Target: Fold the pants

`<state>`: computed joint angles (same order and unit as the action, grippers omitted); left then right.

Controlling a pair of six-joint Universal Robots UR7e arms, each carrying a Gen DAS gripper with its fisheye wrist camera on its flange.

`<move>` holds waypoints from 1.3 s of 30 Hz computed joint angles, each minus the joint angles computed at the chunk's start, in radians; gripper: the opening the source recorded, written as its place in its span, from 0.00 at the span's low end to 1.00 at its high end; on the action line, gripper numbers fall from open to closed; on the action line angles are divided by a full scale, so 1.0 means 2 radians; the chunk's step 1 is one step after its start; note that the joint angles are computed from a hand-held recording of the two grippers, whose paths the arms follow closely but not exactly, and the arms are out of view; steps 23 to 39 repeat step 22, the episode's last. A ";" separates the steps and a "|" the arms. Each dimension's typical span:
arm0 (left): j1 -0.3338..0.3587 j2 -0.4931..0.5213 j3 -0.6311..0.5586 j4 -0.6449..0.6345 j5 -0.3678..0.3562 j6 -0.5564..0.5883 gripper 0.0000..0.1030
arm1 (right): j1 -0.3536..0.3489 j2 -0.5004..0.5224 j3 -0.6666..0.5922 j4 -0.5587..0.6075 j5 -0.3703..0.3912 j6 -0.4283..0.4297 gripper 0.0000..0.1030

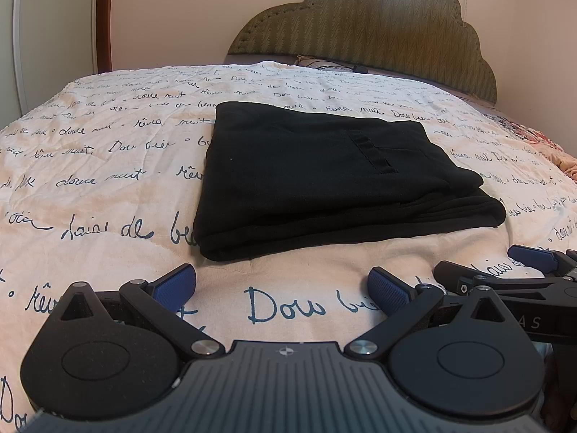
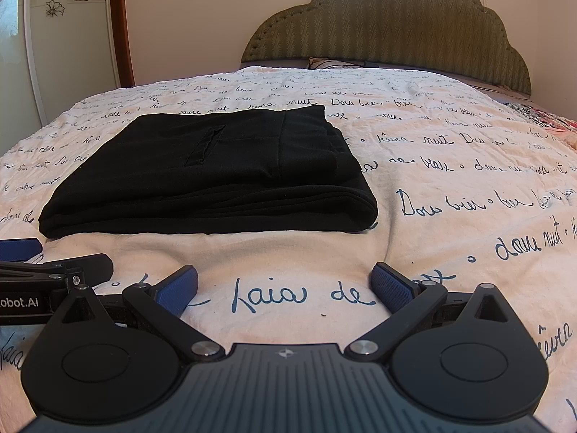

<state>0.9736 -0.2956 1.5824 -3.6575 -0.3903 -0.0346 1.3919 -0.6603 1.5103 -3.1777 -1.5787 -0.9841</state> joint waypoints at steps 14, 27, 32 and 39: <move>-0.003 0.008 -0.006 -0.022 0.009 0.003 0.99 | 0.000 0.000 0.000 0.000 0.000 0.000 1.00; -0.001 0.000 0.004 -0.008 -0.002 -0.006 1.00 | 0.000 0.000 0.000 0.000 0.000 0.000 1.00; -0.001 0.000 0.004 -0.008 -0.002 -0.006 1.00 | 0.000 0.000 0.000 0.000 0.000 0.000 1.00; -0.001 0.000 0.004 -0.008 -0.002 -0.006 1.00 | 0.000 0.000 0.000 0.000 0.000 0.000 1.00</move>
